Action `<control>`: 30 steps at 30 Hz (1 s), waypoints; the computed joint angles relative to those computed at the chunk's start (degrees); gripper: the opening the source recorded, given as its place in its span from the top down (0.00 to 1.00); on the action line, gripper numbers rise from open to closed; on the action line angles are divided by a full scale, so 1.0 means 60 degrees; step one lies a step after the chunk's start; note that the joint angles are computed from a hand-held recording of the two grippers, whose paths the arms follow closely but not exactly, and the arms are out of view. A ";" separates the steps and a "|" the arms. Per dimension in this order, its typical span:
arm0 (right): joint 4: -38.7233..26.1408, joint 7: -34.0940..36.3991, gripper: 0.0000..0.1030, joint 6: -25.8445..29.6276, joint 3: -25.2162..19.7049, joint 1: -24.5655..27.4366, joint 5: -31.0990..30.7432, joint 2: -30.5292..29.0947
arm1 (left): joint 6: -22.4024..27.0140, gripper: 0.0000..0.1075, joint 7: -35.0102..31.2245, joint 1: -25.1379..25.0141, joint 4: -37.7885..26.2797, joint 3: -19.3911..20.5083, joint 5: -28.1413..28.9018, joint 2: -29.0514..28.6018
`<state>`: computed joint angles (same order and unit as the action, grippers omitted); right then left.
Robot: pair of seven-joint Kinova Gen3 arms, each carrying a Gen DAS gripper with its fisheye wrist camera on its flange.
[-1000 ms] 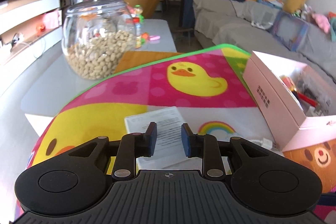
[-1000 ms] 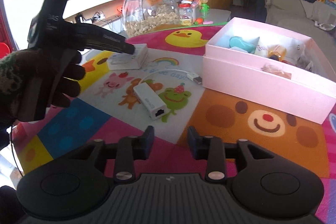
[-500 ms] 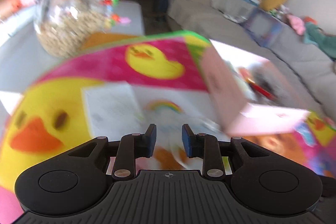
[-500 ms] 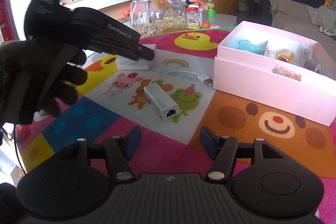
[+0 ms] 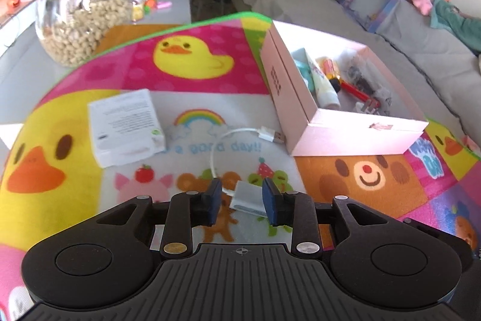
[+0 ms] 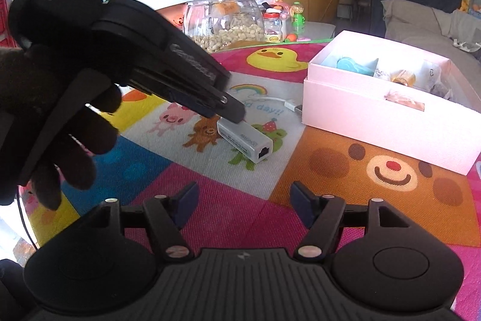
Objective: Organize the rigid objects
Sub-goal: 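Grasp the white adapter with cable from the mat with the left gripper, then lift the white adapter and its cable off the mat with the left gripper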
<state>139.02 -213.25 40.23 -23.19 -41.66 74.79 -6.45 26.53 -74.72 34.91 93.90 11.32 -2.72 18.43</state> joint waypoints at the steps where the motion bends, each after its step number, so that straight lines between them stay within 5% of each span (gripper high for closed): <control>1: 0.0033 -0.0079 0.34 -0.0052 0.0021 0.0013 0.0064 -0.0029 | 0.0133 0.70 -0.0211 -0.0349 0.0013 0.0276 0.0330 -0.0051; 6: 0.0031 -0.0111 0.33 -0.0017 0.0011 0.0001 0.0102 0.0017 | 0.1640 0.70 -0.0500 -0.2371 -0.0661 0.2163 0.1970 0.0570; 12: 0.0057 -0.0285 0.33 0.0081 -0.0036 -0.0081 0.0112 0.0026 | 0.1202 0.70 0.1220 -0.1852 -0.1253 0.2196 0.0637 0.1204; 17: 0.0017 -0.0197 0.30 0.0049 0.0001 -0.0110 0.0107 0.0066 | 0.1153 0.69 0.1806 -0.1107 -0.1819 0.1491 0.0228 0.1516; 21: 0.0043 -0.0262 0.30 0.0005 0.0013 -0.0106 0.0152 0.0038 | 0.0970 0.70 0.1529 0.0155 -0.1896 -0.0197 0.0587 0.1318; 26: 0.0033 -0.0249 0.29 0.0011 0.0008 -0.0112 0.0160 0.0064 | -0.0576 0.73 0.0760 0.1967 -0.1199 -0.2196 0.0001 0.0868; 30: 0.0027 -0.0211 0.29 0.0050 -0.0009 -0.0127 0.0107 0.0056 | -0.0375 0.75 -0.0784 0.1492 -0.1709 -0.1506 0.0107 0.1386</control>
